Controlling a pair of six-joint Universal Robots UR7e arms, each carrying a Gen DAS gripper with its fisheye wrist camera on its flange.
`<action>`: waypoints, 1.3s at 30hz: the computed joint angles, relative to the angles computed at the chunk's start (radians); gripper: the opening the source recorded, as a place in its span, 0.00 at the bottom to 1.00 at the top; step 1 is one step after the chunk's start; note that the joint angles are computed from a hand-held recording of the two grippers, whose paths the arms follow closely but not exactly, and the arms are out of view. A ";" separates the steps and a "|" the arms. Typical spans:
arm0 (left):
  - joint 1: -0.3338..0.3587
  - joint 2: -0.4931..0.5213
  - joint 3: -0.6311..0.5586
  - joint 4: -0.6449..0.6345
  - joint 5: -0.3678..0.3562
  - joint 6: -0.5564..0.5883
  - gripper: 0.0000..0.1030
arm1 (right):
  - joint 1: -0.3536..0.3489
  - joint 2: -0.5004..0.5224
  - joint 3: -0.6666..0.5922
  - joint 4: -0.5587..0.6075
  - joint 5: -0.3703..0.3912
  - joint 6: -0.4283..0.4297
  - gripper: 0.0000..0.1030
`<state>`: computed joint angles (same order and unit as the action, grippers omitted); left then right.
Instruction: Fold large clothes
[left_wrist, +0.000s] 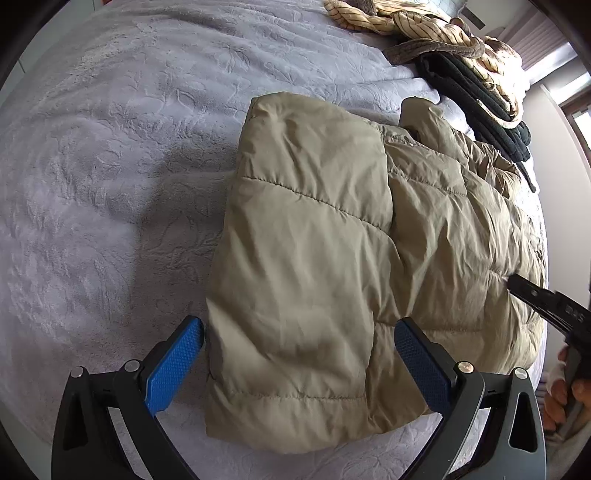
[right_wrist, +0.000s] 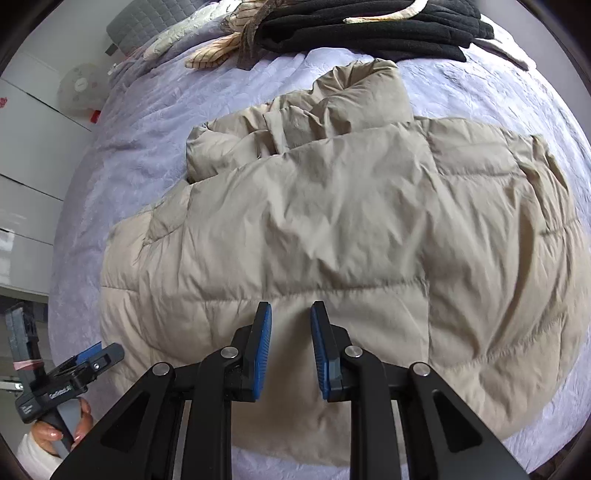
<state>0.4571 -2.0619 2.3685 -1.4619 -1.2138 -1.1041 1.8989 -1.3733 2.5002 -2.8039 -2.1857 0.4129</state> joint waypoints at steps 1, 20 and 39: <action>0.008 0.004 -0.003 -0.003 0.009 0.012 1.00 | -0.021 0.023 -0.006 -0.017 -0.002 -0.011 0.23; 0.621 0.323 -0.025 -0.491 -0.433 0.760 0.99 | -0.168 0.083 0.048 -0.211 0.079 -0.101 0.22; 0.458 0.308 -0.075 -0.476 -0.541 0.724 0.33 | -0.046 0.085 0.014 -0.225 -0.040 -0.024 0.23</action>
